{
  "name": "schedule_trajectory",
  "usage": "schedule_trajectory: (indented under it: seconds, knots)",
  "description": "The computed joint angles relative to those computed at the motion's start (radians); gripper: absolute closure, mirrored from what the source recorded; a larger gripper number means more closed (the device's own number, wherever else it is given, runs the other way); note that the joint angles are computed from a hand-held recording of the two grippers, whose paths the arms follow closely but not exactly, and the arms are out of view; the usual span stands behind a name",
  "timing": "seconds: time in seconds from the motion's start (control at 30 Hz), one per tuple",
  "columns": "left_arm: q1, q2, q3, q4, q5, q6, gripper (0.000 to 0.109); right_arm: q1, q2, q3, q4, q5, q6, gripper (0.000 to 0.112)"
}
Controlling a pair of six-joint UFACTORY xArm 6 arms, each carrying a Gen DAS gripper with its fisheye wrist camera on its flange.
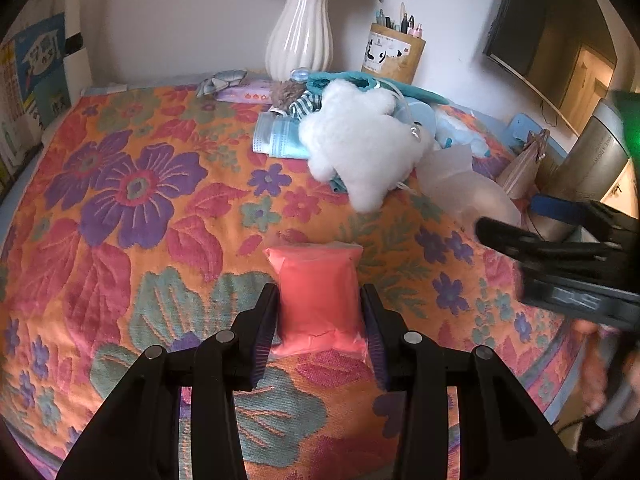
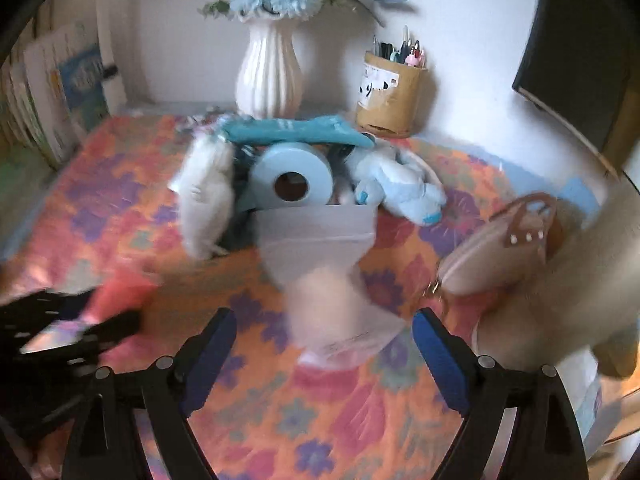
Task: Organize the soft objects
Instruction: 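Grasp the white plastic bag with the right tool while the left tool holds the red bag, then carry both bags to the round dark tray and open both tools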
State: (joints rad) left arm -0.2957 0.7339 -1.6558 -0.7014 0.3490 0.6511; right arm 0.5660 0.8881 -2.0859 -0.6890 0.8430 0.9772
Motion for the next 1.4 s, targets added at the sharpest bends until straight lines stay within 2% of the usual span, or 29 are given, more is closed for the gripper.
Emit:
schedule_trajectory:
  seconds: [0.03,0.07,0.13,0.17,0.2,0.27,0.37,0.47,0.8,1.07,1.23,1.4]
  knots:
    - [0.0,0.0,0.001,0.001,0.0,0.001,0.071,-0.006,0.025,-0.031,0.007,0.027,-0.012,0.024]
    - [-0.001,0.001,0.001,0.008,-0.003,-0.003,0.071,-0.021,0.03,-0.027,0.028,0.016,-0.023,0.024]
    - [-0.003,0.001,0.003,0.023,-0.009,-0.014,0.071,-0.049,0.025,0.012,0.092,-0.066,-0.041,0.024]
    - [-0.004,0.002,0.003,0.033,-0.012,-0.022,0.071,-0.057,0.029,0.018,0.12,-0.098,-0.052,0.029]
    - [-0.004,0.003,0.002,0.039,-0.013,-0.024,0.071,-0.065,0.018,0.049,0.146,-0.145,-0.059,0.047]
    - [-0.004,0.003,0.003,0.041,-0.014,-0.023,0.071,-0.077,-0.001,0.103,0.215,-0.24,-0.099,0.053]
    - [-0.002,0.0,0.001,0.026,0.0,-0.001,0.071,-0.073,-0.024,0.152,0.249,-0.315,-0.131,0.067]
    - [-0.008,-0.023,0.027,-0.018,-0.011,0.053,0.071,-0.051,-0.069,0.206,0.231,-0.323,-0.122,0.068]
    - [-0.065,-0.172,0.165,-0.257,-0.057,0.308,0.071,-0.041,-0.314,0.527,0.12,-0.498,0.059,0.069]
    - [-0.139,-0.274,0.246,-0.362,-0.086,0.447,0.071,-0.043,-0.494,0.736,0.107,-0.538,0.108,0.069]
    - [-0.191,-0.334,0.274,-0.433,-0.064,0.533,0.071,-0.068,-0.647,0.91,0.039,-0.561,0.211,0.069]
    - [-0.247,-0.363,0.269,-0.462,-0.021,0.552,0.071,-0.095,-0.81,1.073,-0.046,-0.533,0.329,0.069]
